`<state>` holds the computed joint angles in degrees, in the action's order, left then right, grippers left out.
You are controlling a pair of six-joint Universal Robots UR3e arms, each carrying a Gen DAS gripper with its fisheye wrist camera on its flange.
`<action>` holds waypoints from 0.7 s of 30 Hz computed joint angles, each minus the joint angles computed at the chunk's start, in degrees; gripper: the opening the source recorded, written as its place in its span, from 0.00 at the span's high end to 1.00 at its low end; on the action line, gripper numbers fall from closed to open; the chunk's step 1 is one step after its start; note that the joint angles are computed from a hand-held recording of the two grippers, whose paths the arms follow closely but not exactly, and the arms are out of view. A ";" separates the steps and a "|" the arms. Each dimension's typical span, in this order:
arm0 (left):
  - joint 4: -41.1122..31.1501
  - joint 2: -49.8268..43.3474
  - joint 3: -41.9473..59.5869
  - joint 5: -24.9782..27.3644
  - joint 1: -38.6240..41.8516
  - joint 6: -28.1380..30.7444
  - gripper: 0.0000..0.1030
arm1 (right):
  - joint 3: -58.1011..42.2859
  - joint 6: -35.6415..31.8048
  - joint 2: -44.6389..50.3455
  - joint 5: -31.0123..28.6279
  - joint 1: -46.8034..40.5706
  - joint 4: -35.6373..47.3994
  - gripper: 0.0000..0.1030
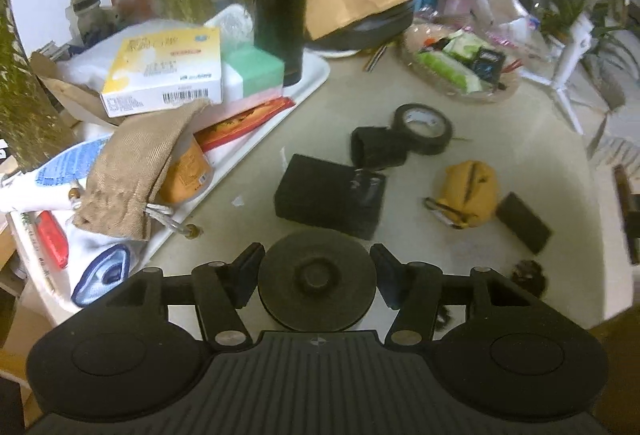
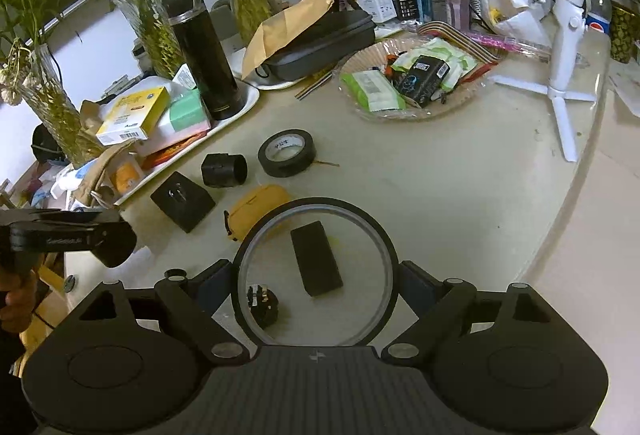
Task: Organize rigid objects
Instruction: 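Close the left gripper on the black round disc while the right gripper holds the ring, then carry the ring and disc over the box and open both grippers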
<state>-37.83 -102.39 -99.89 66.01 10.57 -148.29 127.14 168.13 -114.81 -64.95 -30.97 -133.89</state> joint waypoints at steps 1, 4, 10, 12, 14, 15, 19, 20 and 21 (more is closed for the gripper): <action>-1.21 1.73 -0.81 -0.55 0.29 0.42 0.45 | -1.09 0.94 -0.04 -0.90 0.63 0.98 0.13; -3.40 7.57 -4.09 -1.23 1.12 1.92 0.45 | -3.47 0.06 -4.14 1.00 -0.23 6.64 0.13; -12.85 20.42 -7.26 -4.47 4.47 4.47 0.45 | -9.59 -5.01 -12.24 1.93 0.35 21.63 0.13; -16.98 24.08 -7.51 -5.72 5.51 6.16 0.45 | -10.60 -6.46 -14.33 2.02 0.82 25.81 0.13; -19.58 27.62 -8.45 -5.61 5.75 7.08 0.45 | -11.29 -6.71 -14.94 1.22 2.09 28.37 0.13; -20.54 28.85 -8.81 -5.40 5.76 7.38 0.45 | -11.29 -6.47 -15.51 0.71 2.80 29.18 0.13; -25.77 33.87 -10.84 -4.90 6.23 9.05 0.45 | -11.48 -6.26 -17.06 0.71 5.05 33.28 0.13; -26.89 34.89 -11.45 -4.93 6.42 9.68 0.45 | -11.48 -6.08 -17.17 0.56 5.75 33.71 0.13; -27.70 35.77 -12.22 -4.97 6.56 10.05 0.45 | -11.45 -5.65 -17.19 0.10 6.67 33.88 0.13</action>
<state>-65.53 -66.62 -112.11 61.04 17.13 -138.23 115.69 162.48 -132.00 -64.85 -24.30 -100.01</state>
